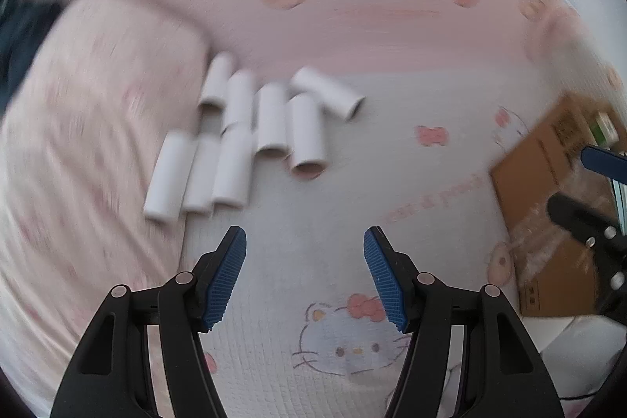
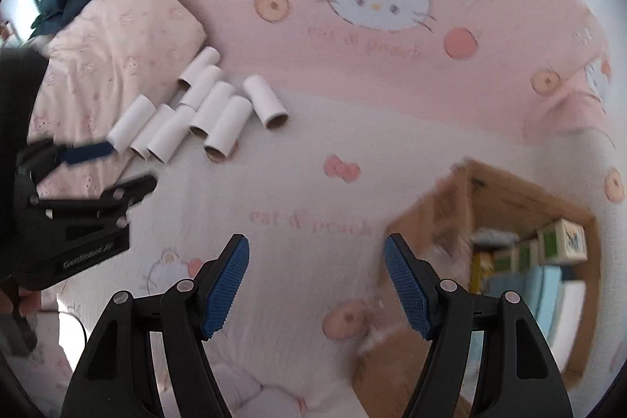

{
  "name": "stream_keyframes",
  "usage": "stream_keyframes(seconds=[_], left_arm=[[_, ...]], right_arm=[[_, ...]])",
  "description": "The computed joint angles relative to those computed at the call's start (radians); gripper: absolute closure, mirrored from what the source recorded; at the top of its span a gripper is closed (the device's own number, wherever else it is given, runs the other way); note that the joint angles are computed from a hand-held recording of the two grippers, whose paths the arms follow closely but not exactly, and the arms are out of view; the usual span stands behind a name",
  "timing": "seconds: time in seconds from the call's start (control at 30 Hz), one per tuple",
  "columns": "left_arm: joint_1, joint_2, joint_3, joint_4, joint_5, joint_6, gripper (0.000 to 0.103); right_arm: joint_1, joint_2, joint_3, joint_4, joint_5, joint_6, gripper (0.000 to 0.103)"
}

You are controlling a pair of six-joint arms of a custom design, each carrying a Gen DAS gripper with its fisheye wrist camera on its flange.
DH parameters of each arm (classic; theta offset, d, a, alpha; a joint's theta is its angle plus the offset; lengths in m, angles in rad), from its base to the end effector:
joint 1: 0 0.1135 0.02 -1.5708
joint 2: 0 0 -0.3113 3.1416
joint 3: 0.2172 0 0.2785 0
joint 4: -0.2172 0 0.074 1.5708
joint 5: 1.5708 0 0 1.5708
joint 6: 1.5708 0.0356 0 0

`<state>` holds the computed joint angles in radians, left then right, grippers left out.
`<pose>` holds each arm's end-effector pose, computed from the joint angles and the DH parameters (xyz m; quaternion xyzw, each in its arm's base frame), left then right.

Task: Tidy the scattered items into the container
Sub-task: 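Move the left tool toward the white cardboard tubes and open it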

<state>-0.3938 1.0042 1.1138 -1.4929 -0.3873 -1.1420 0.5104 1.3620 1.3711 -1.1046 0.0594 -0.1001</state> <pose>0.1313 -0.0400 0.3605 -0.3738 0.9028 0.0740 0.1992 0.2427 0.1335 0.3831 -0.2853 0.9287 0.0197 0.2363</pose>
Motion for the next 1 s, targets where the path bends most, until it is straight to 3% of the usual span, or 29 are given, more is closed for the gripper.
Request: stream_keyframes(seconds=[0.13, 0.23, 0.37, 0.43, 0.57, 0.77, 1.0], left_arm=[[0.155, -0.187, -0.134, 0.092, 0.062, 0.003, 0.037], [0.371, -0.299, -0.224, 0.199, 0.162, 0.09, 0.037], [0.599, -0.385, -0.329, 0.343, 0.297, 0.193, 0.043], [0.63, -0.4, -0.369, 0.396, 0.319, 0.189, 0.045], [0.65, -0.392, -0.436, 0.492, 0.343, 0.177, 0.05], [0.591, -0.288, -0.467, 0.595, 0.246, 0.238, 0.058], [0.839, -0.227, -0.497, 0.737, 0.406, 0.422, 0.058]], right_arm=[[0.054, -0.032, -0.119, 0.197, -0.01, 0.019, 0.033], [0.081, -0.069, -0.24, 0.392, -0.048, 0.04, 0.033], [0.104, -0.115, -0.428, 0.698, -0.103, 0.143, 0.033], [0.12, -0.104, -0.492, 0.809, -0.091, 0.209, 0.031], [0.102, -0.023, -0.523, 0.87, -0.132, 0.34, 0.03], [0.087, 0.085, -0.507, 0.932, -0.101, 0.349, 0.03], [0.079, 0.216, -0.454, 0.94, -0.136, 0.448, 0.03]])
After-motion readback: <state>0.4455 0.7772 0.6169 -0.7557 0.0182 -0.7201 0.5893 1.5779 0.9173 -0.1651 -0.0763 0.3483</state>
